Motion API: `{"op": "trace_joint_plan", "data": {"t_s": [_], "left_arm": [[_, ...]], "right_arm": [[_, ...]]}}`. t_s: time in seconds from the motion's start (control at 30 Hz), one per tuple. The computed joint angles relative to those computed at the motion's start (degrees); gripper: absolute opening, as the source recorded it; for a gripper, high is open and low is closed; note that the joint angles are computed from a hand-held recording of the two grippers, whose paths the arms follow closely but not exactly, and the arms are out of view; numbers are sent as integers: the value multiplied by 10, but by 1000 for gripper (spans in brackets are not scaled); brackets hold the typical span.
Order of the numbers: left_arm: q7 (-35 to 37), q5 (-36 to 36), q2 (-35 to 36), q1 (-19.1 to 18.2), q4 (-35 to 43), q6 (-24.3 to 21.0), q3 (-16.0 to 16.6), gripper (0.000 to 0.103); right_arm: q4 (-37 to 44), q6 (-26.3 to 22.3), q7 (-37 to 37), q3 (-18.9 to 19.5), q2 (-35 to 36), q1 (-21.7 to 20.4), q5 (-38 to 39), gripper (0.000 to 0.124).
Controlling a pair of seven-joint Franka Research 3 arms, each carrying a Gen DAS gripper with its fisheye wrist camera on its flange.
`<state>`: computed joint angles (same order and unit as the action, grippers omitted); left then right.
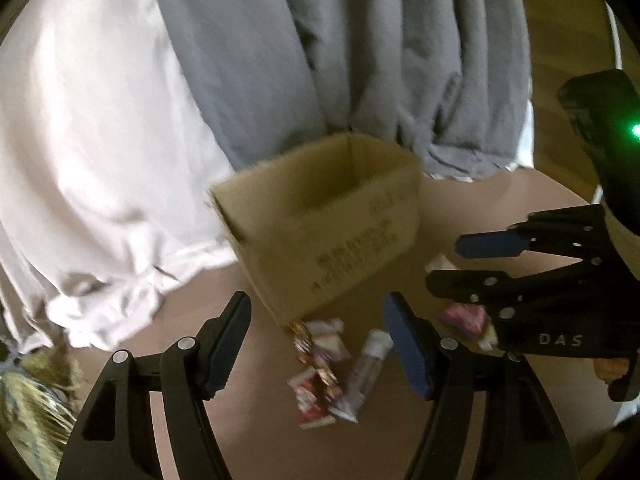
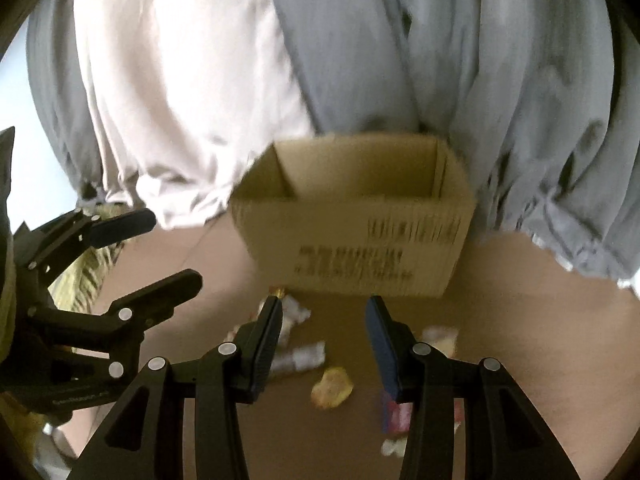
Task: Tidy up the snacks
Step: 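Move both tools back toward the remaining snacks on the table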
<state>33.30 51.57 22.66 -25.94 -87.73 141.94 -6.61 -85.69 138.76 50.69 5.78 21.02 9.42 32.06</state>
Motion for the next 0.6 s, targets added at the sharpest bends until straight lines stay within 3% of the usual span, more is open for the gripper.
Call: {"op": "trace_joint_plan", "data": {"t_s": [0.23,0.6], "left_arm": [[61,-58,27,16,-17,34,-15,52],[186,-194,81,43,-6,71,-30,44]], "right_arm": [[-47,-13,28,-9,-5,2,-9,45],[-18,-56,82,-13,45,7,-43,44]]}}
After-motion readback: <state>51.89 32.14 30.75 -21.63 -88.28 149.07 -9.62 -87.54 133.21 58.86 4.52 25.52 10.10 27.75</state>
